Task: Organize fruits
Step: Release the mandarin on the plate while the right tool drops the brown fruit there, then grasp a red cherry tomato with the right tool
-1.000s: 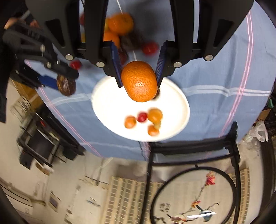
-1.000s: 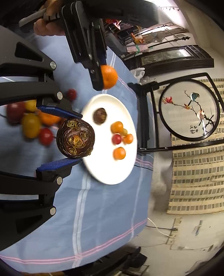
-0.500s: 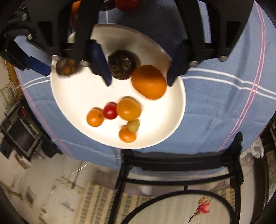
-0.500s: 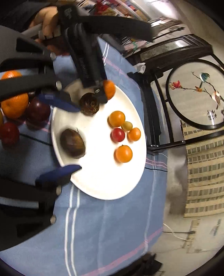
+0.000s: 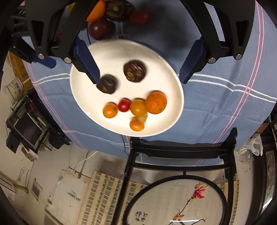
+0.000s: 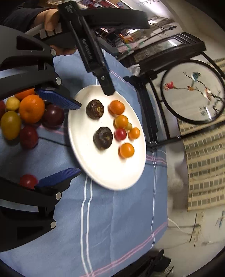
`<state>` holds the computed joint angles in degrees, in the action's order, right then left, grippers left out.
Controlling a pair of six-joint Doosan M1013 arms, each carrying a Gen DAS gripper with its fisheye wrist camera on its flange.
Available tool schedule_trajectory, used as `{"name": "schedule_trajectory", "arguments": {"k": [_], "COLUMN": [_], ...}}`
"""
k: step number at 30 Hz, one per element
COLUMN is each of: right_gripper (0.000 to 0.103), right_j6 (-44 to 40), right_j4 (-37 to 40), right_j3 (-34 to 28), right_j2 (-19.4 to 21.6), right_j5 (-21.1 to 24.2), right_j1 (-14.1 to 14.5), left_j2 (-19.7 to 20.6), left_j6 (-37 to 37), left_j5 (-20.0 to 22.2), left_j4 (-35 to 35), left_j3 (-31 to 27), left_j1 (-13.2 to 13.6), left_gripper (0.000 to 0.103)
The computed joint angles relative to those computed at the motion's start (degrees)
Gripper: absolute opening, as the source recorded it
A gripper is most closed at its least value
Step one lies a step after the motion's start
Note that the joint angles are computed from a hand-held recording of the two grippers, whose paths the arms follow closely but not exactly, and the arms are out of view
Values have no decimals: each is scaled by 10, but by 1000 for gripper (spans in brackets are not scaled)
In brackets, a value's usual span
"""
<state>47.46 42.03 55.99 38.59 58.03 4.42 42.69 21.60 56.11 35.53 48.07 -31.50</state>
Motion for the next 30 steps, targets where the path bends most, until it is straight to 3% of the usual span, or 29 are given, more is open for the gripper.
{"name": "schedule_trajectory", "arguments": {"k": [6, 15, 22, 25, 27, 30], "right_gripper": [73, 72, 64, 50, 47, 34], "right_j6": [-28, 15, 29, 26, 35, 37], "right_j4": [-8, -63, -120, -118, -136, -157], "right_j3": [55, 90, 88, 82, 78, 83], "right_j2": [-27, -41, -34, -27, -24, -26], "right_j5": [-47, -94, -82, -69, -70, -92], "right_j1": [-12, -19, -6, -5, -1, 2], "left_j2": [-13, -58, -76, -75, -74, -73], "left_j6": [-6, -80, -106, -97, -93, -93], "left_j5": [4, 4, -20, -24, -20, -13], "left_j4": [12, 53, 49, 28, 25, 27], "left_j3": [28, 124, 155, 154, 151, 149], "left_j1": [-16, -41, -41, -37, -36, -36], "left_gripper": [91, 94, 95, 95, 95, 95]}}
